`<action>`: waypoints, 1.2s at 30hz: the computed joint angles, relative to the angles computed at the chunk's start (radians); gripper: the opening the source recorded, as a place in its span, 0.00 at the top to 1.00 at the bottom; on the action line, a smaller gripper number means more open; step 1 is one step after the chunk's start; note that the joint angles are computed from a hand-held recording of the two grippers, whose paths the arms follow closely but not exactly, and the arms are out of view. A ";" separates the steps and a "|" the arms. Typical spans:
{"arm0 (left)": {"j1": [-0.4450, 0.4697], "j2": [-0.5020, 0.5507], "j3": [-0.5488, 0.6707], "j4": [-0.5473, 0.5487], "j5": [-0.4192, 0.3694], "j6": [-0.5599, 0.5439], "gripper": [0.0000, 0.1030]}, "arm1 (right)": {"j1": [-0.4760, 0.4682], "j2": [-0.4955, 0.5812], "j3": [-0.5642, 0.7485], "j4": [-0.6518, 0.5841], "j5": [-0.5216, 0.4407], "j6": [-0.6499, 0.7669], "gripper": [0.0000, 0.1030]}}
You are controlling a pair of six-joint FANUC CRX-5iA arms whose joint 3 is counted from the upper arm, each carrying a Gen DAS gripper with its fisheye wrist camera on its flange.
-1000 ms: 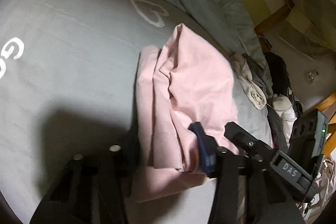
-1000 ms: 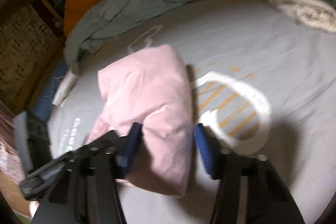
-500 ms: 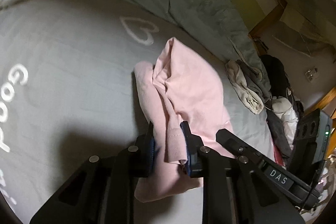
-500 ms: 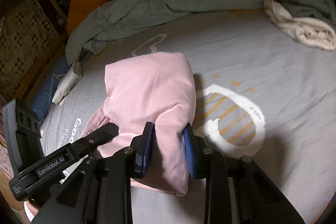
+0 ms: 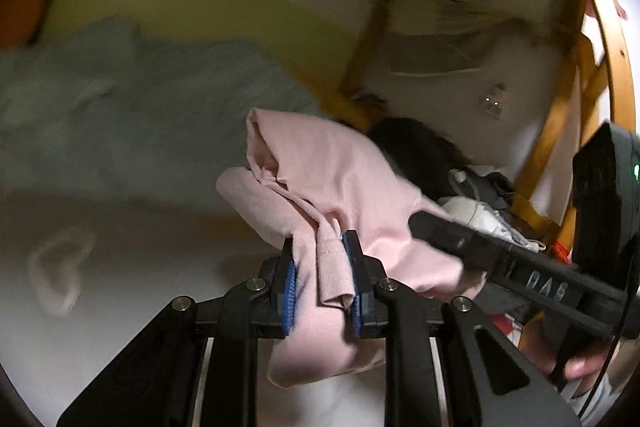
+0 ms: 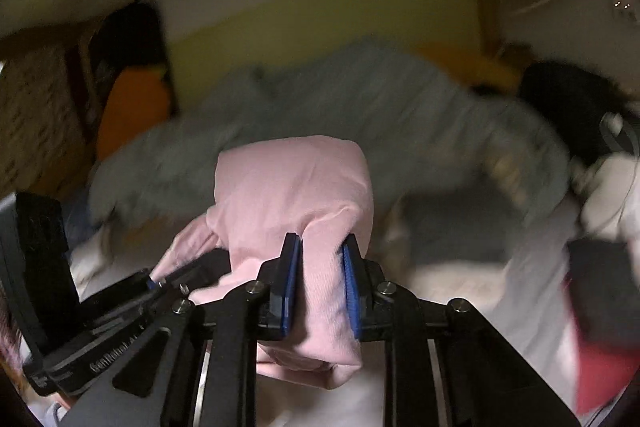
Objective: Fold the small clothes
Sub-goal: 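Lift the folded T-shirt with both grippers and carry it to the clothes stack, then lower the folded T-shirt onto the stack and open both grippers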
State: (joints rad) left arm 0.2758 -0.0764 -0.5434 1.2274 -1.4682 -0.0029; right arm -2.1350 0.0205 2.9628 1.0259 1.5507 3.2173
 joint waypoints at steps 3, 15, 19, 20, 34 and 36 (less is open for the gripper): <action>-0.165 0.029 0.023 0.074 0.070 -0.004 0.81 | -0.033 0.078 0.050 0.075 0.062 0.068 0.80; -0.621 0.148 -0.001 0.239 0.650 -0.158 0.80 | -0.382 0.249 0.412 0.036 -0.182 0.026 0.92; -0.648 0.142 -0.061 0.367 0.719 -0.298 0.74 | -0.417 0.241 0.467 0.007 -0.249 0.023 0.92; -0.631 0.144 -0.060 0.355 0.695 -0.283 0.73 | -0.402 0.247 0.474 0.020 -0.244 0.006 0.92; -0.559 -0.197 -0.252 0.742 0.573 -0.597 0.00 | 0.112 0.226 0.290 0.274 0.238 -0.089 0.10; -0.498 -0.232 -0.259 0.738 0.495 -0.583 0.00 | 0.238 0.175 0.243 0.409 0.406 -0.126 0.09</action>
State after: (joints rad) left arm -0.2219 -0.3080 -0.8025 1.9655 -0.9728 -0.5855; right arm -1.8972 0.1954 3.2058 1.4354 1.9562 3.0917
